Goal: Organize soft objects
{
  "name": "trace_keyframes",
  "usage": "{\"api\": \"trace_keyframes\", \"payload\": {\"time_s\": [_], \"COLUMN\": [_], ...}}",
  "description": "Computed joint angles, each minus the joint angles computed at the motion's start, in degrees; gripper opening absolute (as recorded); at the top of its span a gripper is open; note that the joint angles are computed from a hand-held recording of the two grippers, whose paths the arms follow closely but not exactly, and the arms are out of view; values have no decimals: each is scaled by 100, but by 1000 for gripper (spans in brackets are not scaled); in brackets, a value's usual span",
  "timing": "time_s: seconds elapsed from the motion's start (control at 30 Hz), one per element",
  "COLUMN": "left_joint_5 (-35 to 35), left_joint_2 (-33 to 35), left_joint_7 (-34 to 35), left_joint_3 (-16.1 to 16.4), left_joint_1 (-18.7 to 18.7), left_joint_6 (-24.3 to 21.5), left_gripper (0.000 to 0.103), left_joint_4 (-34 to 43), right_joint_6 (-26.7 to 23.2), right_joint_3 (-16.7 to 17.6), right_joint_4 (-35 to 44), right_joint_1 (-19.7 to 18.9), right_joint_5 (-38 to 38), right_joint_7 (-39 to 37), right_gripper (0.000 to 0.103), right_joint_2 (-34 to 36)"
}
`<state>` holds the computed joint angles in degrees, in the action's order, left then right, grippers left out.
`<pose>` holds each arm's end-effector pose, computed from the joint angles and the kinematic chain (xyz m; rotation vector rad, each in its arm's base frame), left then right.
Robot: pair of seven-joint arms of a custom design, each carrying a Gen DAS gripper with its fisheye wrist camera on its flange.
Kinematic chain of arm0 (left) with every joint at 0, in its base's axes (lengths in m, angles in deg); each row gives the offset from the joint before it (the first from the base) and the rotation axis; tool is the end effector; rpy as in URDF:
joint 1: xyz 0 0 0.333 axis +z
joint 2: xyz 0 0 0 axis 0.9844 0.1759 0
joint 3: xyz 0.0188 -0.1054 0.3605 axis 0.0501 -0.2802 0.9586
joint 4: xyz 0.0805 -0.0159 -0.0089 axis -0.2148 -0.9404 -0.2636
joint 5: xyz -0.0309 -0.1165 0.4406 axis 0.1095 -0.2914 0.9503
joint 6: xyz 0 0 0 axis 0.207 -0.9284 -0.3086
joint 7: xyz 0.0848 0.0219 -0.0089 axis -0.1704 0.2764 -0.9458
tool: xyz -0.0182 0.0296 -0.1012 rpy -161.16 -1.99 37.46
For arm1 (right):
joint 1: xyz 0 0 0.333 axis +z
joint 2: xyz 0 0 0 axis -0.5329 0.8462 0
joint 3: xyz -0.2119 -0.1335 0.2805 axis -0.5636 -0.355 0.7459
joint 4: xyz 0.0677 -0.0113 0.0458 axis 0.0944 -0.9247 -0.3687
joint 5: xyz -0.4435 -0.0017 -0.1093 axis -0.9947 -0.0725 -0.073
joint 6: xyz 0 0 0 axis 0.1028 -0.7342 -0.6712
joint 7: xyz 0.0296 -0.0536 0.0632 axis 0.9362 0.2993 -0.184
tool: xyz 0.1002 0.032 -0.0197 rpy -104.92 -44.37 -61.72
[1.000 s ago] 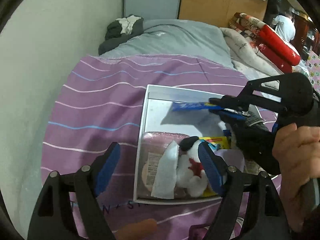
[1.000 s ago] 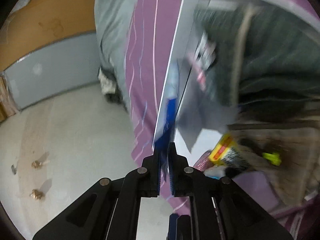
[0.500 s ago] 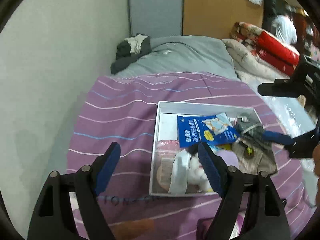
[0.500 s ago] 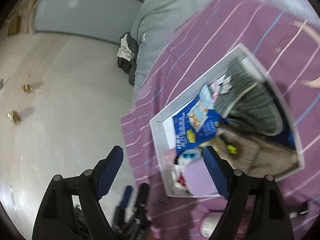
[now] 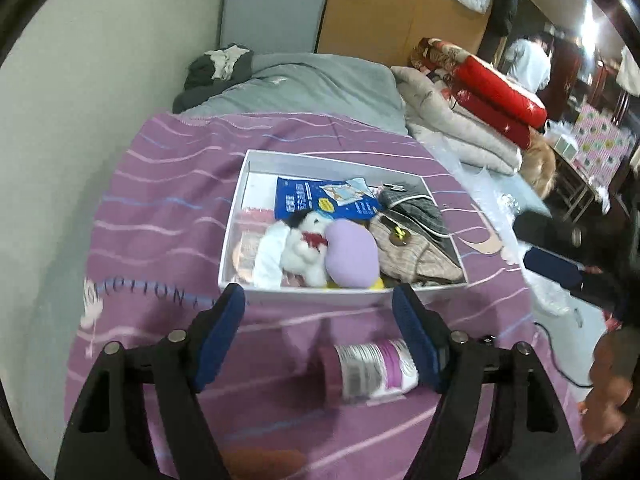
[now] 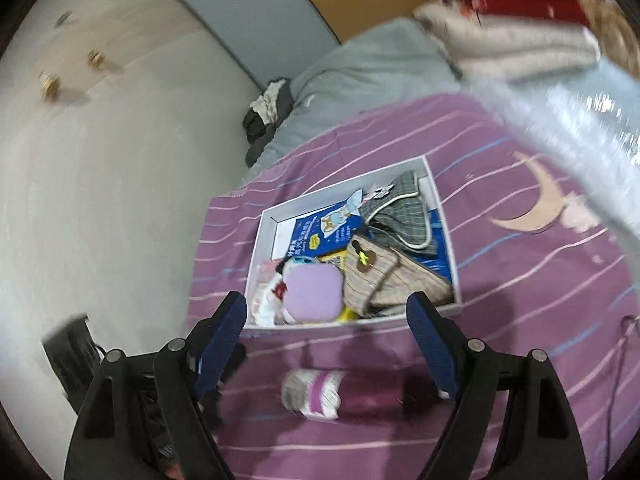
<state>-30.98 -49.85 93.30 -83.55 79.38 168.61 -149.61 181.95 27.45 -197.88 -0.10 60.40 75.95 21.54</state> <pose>0.4170 -0.1238 0.5191 -1.9649 1.6677 -0.8877 0.4747 0.1906 0.5301 -1.6942 1.5693 -0.0584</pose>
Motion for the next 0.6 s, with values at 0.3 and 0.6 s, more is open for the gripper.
{"api": "trace_keyframes", "payload": {"time_s": [0.3,0.6], "left_joint_5": [463,1011], "left_joint_2": [-1131,-1593], "left_joint_7": [-764,-1717], "left_joint_3": [-723,-1441], "left_joint_1": [341,579], "left_joint_6": [-214,-39], "left_gripper": [76,76], "left_joint_4": [-715,-1254], "right_joint_6": [1693,2674], "right_joint_3": [1530,2432], "right_joint_4": [-1520,-2338], "right_joint_1": [-1060,-1787], "right_joint_5": [-2003,-2519], "right_joint_7": [1064,2044], "right_gripper": [83,83], "right_joint_2": [-848,-1105]}}
